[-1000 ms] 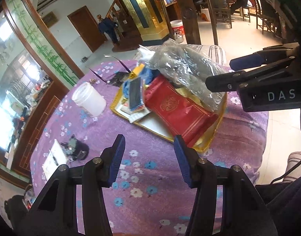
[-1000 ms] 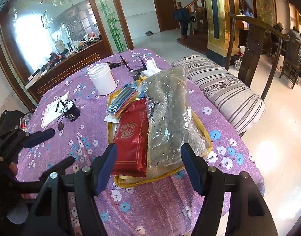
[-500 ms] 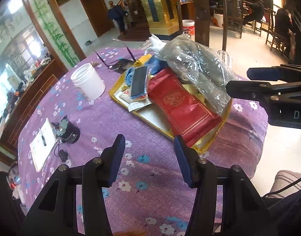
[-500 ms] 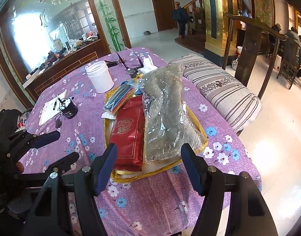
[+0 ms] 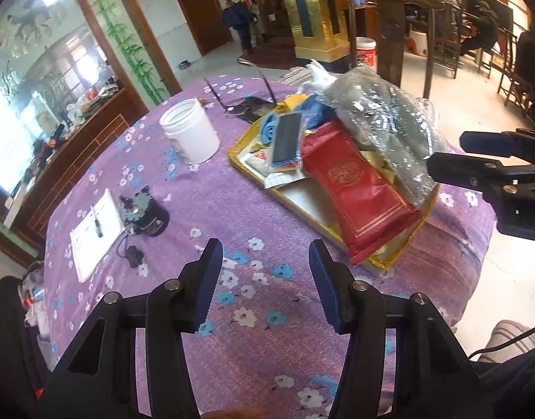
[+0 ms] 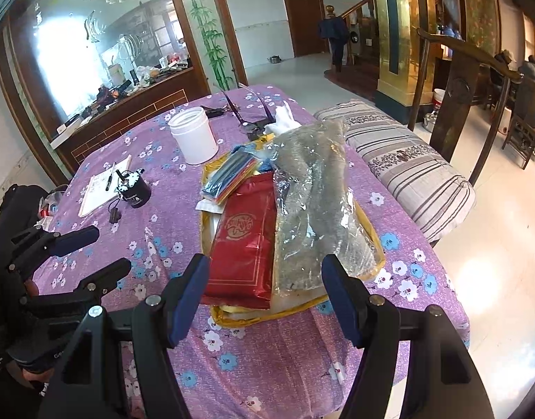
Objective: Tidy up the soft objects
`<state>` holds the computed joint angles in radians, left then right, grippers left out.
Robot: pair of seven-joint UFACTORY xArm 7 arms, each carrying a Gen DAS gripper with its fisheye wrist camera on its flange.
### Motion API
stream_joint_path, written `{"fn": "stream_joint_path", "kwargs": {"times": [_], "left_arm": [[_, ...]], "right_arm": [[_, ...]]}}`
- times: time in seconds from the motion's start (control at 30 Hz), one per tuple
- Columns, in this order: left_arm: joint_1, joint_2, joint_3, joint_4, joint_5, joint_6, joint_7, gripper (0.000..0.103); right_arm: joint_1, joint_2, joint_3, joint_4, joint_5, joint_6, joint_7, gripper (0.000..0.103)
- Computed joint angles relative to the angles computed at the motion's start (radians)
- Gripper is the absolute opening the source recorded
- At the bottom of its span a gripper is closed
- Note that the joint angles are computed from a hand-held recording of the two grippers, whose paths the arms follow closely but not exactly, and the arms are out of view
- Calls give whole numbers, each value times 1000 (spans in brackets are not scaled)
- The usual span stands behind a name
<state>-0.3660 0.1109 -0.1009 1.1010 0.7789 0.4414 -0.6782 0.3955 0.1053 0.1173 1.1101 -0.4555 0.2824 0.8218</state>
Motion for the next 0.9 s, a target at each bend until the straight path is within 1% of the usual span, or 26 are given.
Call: {"fn": "stream_joint_path", "kwargs": {"times": [0.13, 0.37, 0.57, 0.7, 0.77, 0.83, 0.87, 0.9], "left_arm": [[4, -6, 2, -5, 7, 2, -8, 52], [17, 21, -3, 14, -114, 13, 96, 52], [6, 44, 9, 36, -131, 37, 105, 52], [-3, 68, 20, 64, -135, 80, 93, 52], [-4, 77, 26, 69, -130, 86, 91, 52], [-25, 69, 45, 57, -34, 78, 22, 52], [-27, 67, 44, 55, -15, 77, 8, 52], [-21, 67, 38, 52, -25, 66, 20, 52]], "right_arm": [[3, 8, 1, 8, 2, -3, -7, 67], [10, 14, -3, 14, 3, -1, -7, 67], [14, 23, -9, 23, -5, 1, 3, 67], [16, 30, -12, 28, -10, 0, 7, 67], [16, 27, -11, 26, -2, 4, 2, 67], [14, 26, -11, 25, 3, 7, -2, 67], [14, 27, -11, 25, 4, 9, -1, 67], [14, 26, -12, 25, 4, 10, 1, 67]]}}
